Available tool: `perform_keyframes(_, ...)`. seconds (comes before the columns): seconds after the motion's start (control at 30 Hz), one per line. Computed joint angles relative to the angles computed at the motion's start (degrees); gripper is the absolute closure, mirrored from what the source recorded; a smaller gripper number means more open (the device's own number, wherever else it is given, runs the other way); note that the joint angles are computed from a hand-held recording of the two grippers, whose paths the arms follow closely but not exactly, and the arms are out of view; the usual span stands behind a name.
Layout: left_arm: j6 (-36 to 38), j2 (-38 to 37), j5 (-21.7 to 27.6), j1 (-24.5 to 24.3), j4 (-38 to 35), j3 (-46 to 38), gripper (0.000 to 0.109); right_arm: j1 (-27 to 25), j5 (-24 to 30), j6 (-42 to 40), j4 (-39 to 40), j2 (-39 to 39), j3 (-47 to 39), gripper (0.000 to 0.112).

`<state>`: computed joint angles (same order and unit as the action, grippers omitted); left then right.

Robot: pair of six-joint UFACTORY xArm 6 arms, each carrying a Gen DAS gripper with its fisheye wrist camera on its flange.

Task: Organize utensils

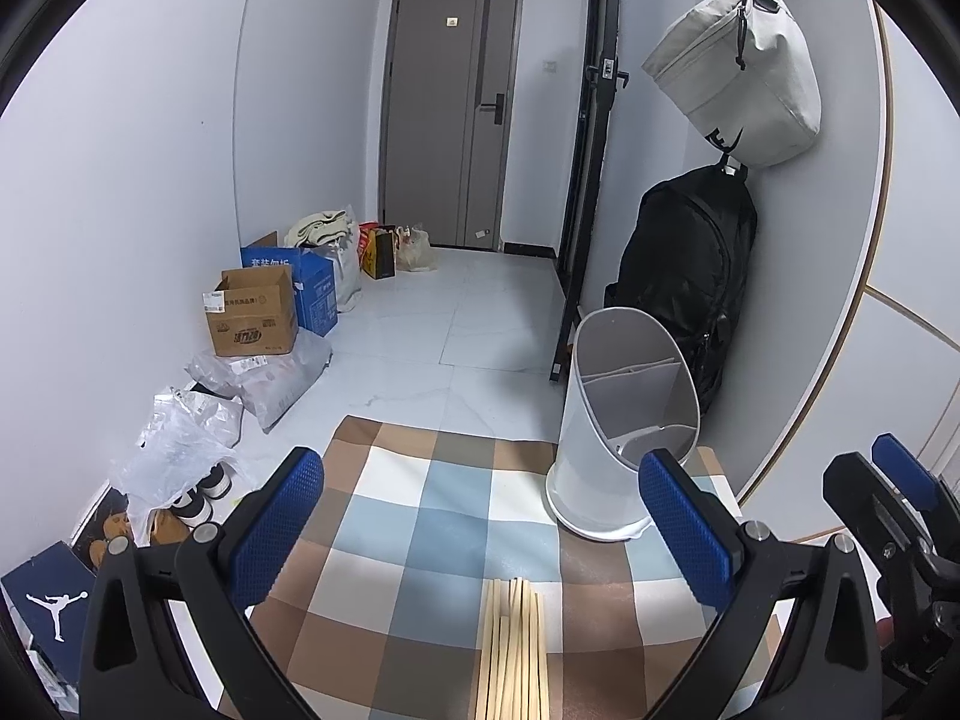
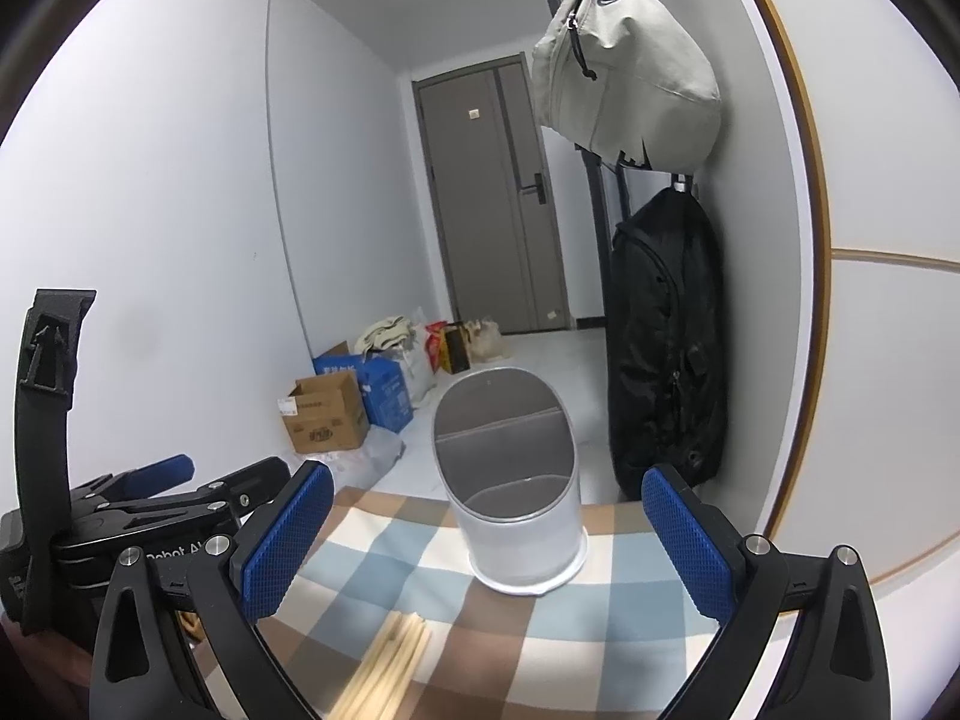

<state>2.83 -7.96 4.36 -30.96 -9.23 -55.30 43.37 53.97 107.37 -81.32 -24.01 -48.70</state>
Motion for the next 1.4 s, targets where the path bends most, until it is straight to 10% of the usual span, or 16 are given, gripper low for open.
perform_keyframes(0.67,14.1,5.9,17.5,3.4,-17.8,-8.5,0.006,-9.1,-17.9,-11.3,14.9,5.6,-1.1,0.010)
perform_keyframes(1.07,10.6,10.7,26.1,8.3,-17.5,-14.1,0.006,-14.9,-33.9,-39.1,50.0,19.6,-4.8,0.039)
perform_keyframes(1.4,6.9,14.0,30.2,10.5,-13.3,-17.2,0.006,-14.5,-28.9,-56.2,68.3,29.0,-12.3,0.068)
